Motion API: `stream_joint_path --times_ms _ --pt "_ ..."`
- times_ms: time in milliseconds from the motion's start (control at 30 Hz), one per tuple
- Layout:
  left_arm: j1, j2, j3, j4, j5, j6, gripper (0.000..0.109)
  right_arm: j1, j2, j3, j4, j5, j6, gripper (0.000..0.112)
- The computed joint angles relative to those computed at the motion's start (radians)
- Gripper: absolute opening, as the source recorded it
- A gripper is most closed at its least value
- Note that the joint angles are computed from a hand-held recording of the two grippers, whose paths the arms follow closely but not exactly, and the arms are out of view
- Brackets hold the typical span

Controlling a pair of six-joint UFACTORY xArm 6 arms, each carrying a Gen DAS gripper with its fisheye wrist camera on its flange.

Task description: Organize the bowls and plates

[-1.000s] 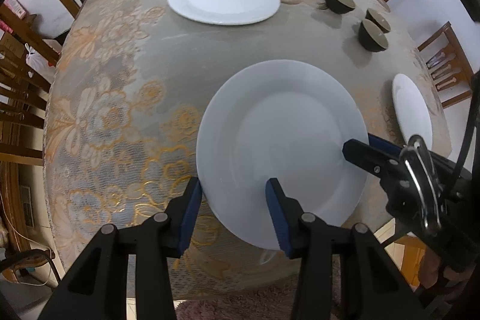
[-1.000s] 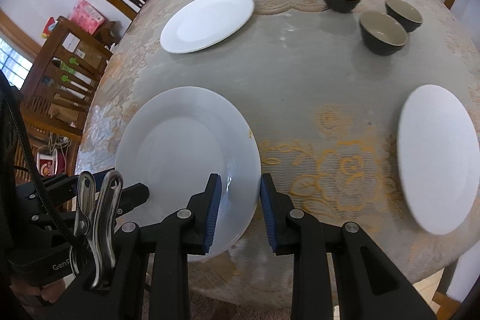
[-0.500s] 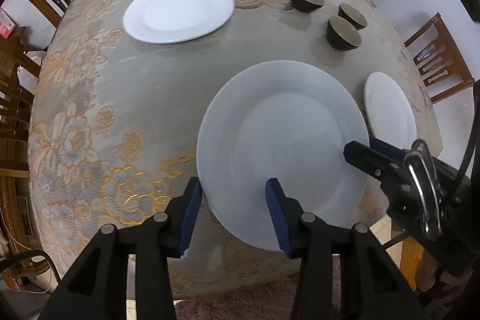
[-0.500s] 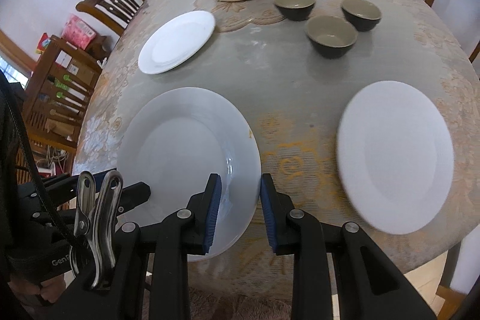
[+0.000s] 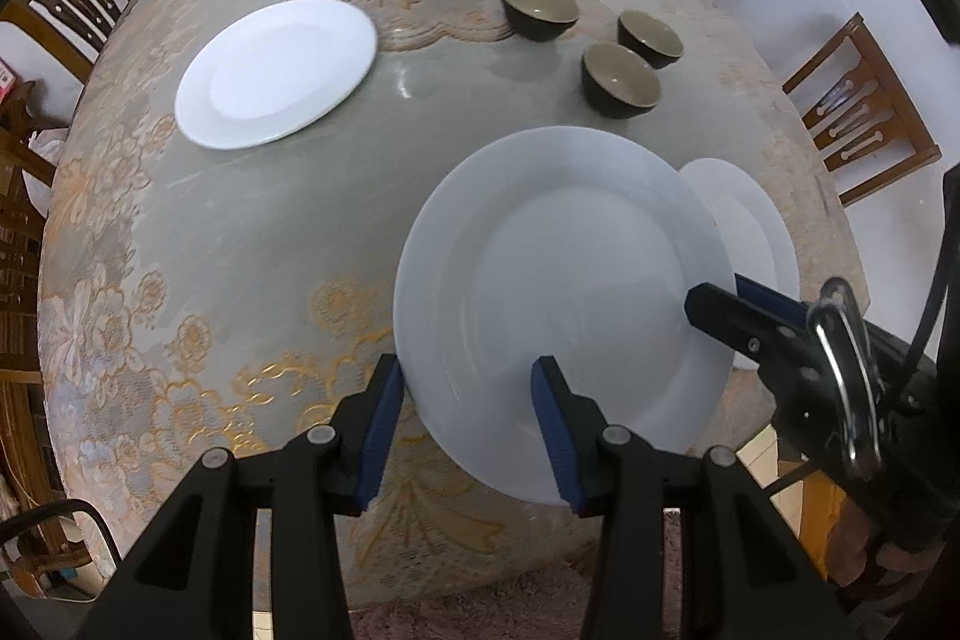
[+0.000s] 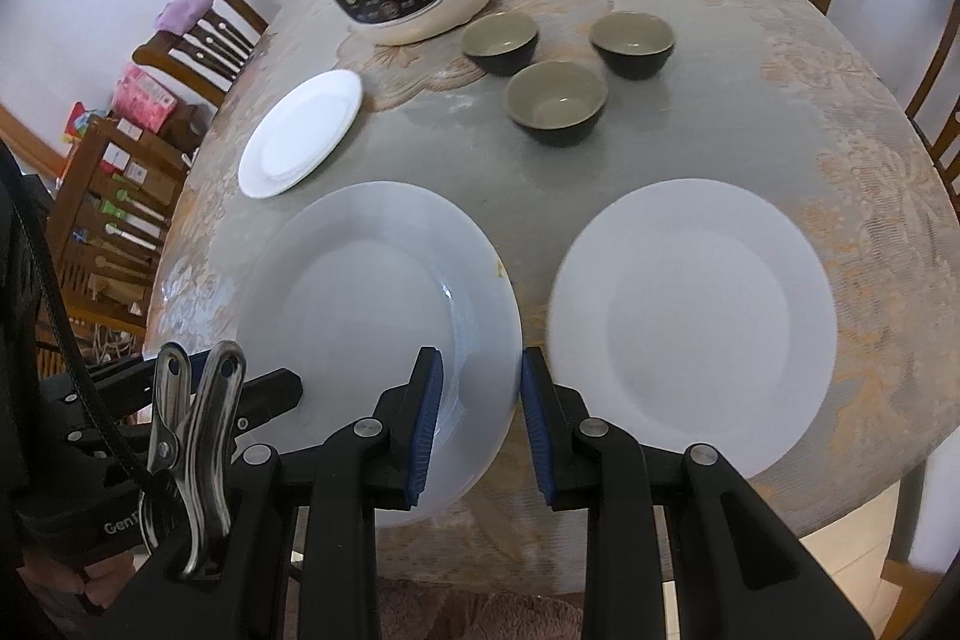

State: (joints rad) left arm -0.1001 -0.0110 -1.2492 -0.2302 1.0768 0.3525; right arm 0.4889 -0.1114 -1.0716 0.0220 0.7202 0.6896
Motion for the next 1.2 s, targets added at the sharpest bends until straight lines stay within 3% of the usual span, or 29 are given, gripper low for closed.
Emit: stream_joint_path --times_ms 1200 --pt "-0.207 0.134 -0.118 0.015 -0.008 -0.119 0.046 -0.211 -0.138 0.162 0.097 0.033 -0.158 0.029"
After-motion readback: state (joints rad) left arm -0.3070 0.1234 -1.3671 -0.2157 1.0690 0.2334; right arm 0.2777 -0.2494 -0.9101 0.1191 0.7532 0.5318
